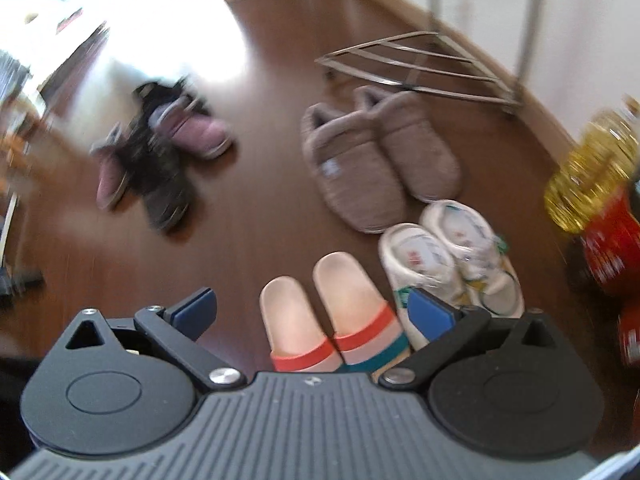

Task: Organize scattered shoes
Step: 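Open the left gripper and pull both grippers back toward the heap, then grasp a black high-top sneaker by its collar with the right gripper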

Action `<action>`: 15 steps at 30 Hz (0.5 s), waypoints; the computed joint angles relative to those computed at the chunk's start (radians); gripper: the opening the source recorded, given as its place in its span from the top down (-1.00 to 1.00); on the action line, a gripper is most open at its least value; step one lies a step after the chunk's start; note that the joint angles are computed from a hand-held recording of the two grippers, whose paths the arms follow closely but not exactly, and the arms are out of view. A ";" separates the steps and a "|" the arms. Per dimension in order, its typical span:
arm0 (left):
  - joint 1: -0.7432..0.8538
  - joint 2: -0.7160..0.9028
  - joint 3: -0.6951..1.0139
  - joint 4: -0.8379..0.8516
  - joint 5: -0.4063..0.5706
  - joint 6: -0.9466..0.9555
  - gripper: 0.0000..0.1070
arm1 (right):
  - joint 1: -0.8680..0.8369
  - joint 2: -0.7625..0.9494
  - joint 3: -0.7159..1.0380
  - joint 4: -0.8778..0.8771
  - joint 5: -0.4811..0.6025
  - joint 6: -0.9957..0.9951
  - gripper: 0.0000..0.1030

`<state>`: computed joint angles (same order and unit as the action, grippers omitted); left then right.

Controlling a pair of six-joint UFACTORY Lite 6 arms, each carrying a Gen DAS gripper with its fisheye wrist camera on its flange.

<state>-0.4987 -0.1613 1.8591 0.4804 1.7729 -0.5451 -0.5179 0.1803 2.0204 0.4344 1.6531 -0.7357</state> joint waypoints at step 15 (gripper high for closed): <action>0.881 0.195 -0.136 -0.145 -0.472 0.523 -0.61 | 0.850 0.264 -0.256 -0.151 -0.714 0.115 -0.97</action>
<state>0.3827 0.0340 1.7228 0.3353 1.3014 -0.0222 0.3324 0.4441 1.7645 0.2836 0.9386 -0.6203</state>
